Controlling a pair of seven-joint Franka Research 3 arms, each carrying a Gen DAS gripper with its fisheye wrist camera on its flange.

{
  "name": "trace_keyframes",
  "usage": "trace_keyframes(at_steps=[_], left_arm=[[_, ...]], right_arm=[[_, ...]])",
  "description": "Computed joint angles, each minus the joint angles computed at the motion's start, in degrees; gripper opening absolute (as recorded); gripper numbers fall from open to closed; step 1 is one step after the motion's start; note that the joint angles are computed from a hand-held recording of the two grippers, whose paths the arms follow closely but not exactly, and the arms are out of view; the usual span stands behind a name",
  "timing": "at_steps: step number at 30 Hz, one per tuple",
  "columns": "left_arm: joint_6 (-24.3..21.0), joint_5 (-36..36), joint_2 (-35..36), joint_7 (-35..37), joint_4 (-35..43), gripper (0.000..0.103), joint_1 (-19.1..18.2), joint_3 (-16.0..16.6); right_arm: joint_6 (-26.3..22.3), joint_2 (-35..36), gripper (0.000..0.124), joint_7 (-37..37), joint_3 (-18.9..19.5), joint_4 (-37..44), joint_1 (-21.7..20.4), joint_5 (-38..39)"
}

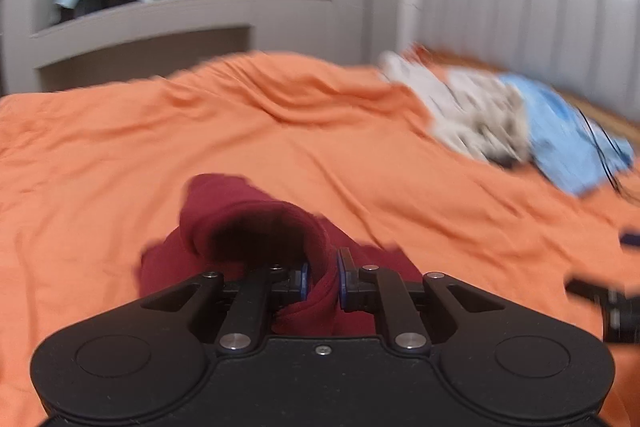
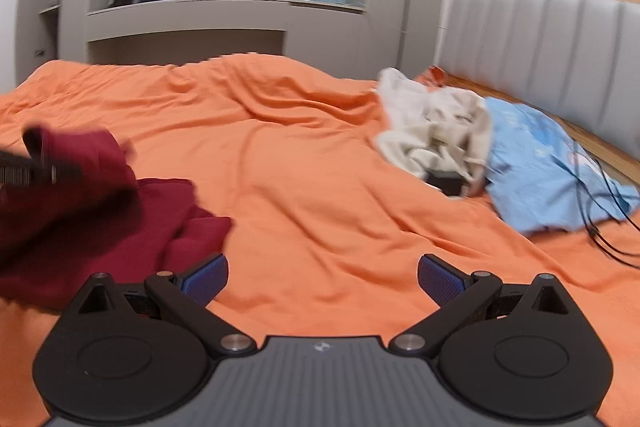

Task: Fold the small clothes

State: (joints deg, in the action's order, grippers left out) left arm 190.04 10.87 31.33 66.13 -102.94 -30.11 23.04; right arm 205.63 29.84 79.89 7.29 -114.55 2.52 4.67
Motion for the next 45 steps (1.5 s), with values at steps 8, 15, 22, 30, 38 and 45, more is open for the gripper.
trace_keyframes(at_steps=[8,15,22,30,38,45], left_arm=[[-4.1,6.0,2.1,-0.9,2.2,0.02,8.0,-10.9],[-1.9,9.0,-0.9,1.9,-1.7,0.05,22.6,-26.4],[4.0,7.8,-4.3,5.0,-7.5,0.082,16.6,-20.1],[9.0,-4.3,-6.7,13.1,-14.7,0.084,2.9,-5.5],[12.5,-3.1,-7.6,13.6,-17.8,0.068,16.9,-18.1],[11.8,-3.9,-7.0,13.5,-17.7,0.047,20.9,-21.8]], right_arm=[[-2.0,1.5,0.103,2.4,1.6,0.9,-3.3,-1.8],[-3.2,2.2,0.103,2.3,1.1,2.0,-2.4,-0.4],[-4.4,2.8,0.103,0.3,-0.6,3.0,0.0,2.7],[-7.7,6.6,0.103,1.4,12.2,8.4,-11.5,-7.6],[-27.5,23.6,0.103,-10.2,40.1,28.8,-25.3,-14.9],[-42.2,32.7,0.103,-21.0,45.9,46.7,-17.1,-12.2]])
